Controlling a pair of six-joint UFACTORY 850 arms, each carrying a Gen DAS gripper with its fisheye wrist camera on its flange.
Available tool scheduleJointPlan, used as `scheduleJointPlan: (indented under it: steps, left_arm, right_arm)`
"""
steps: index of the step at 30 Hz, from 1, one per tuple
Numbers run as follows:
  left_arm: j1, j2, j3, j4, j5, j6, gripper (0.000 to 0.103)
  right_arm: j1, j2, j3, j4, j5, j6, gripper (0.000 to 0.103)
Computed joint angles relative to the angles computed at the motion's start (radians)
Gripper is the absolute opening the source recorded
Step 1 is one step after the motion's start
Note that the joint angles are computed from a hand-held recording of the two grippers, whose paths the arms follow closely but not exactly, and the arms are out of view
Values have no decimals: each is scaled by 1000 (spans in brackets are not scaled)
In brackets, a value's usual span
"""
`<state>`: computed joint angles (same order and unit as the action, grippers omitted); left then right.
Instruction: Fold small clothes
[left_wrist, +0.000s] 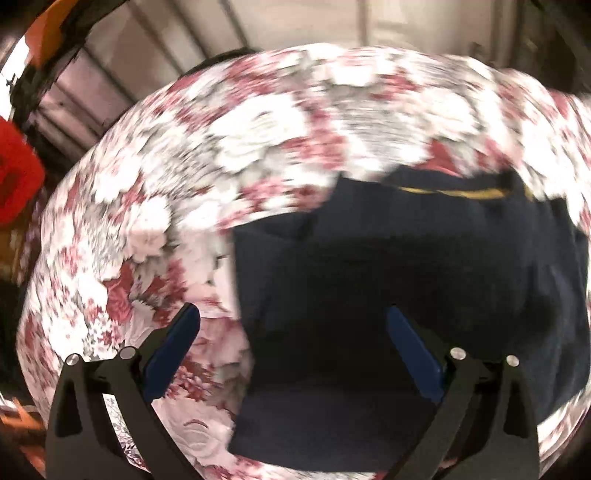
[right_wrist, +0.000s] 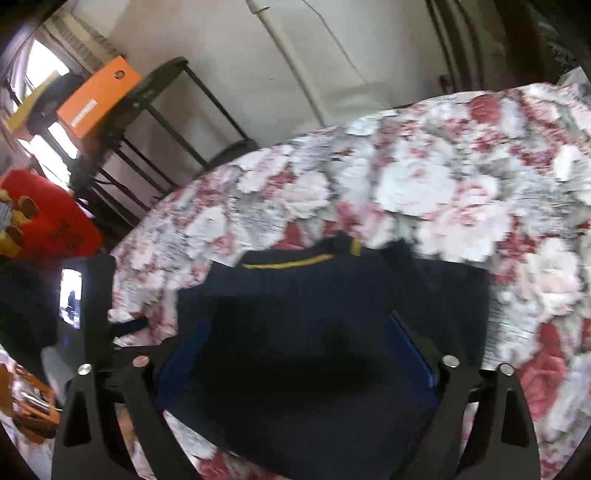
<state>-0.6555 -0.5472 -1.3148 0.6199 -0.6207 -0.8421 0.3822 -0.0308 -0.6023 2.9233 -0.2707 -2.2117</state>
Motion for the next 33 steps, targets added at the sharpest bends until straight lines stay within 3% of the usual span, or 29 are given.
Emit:
scheduleJointPlan:
  steps: [4, 7, 8, 11, 15, 19, 22, 26, 33]
  left_arm:
    - [49, -17, -7, -54, 10, 21, 99]
    - [64, -75, -47, -95, -60, 56, 99]
    - [75, -81, -47, -139, -48, 84, 99]
    - [94, -74, -47, -213, -30, 120, 99]
    - [77, -19, -10, -69, 50, -13, 99]
    - [77, -48, -45, -116, 81, 50, 99]
    - [74, -116, -104, -171, -2, 115, 99]
    - [102, -116, -109, -322, 12, 196, 99]
    - [85, -15, -50, -417, 71, 308, 98]
  right_arm:
    - [-52, -57, -5, -237, -113, 268, 88]
    - [-78, -121, -22, -339, -12, 429, 87]
    - [-91, -132, -17, -384, -18, 491, 78]
    - [-120, -124, 2, -425, -82, 553, 76]
    - [-114, -81, 12, -318, -120, 412, 76]
    - [-145, -105, -6, -384, -183, 477, 76]
    - [-165, -152, -38, -538, -143, 641, 74]
    - [-168, -153, -32, -560, -138, 681, 70]
    - [-91, -89, -44, -688, -90, 766, 71]
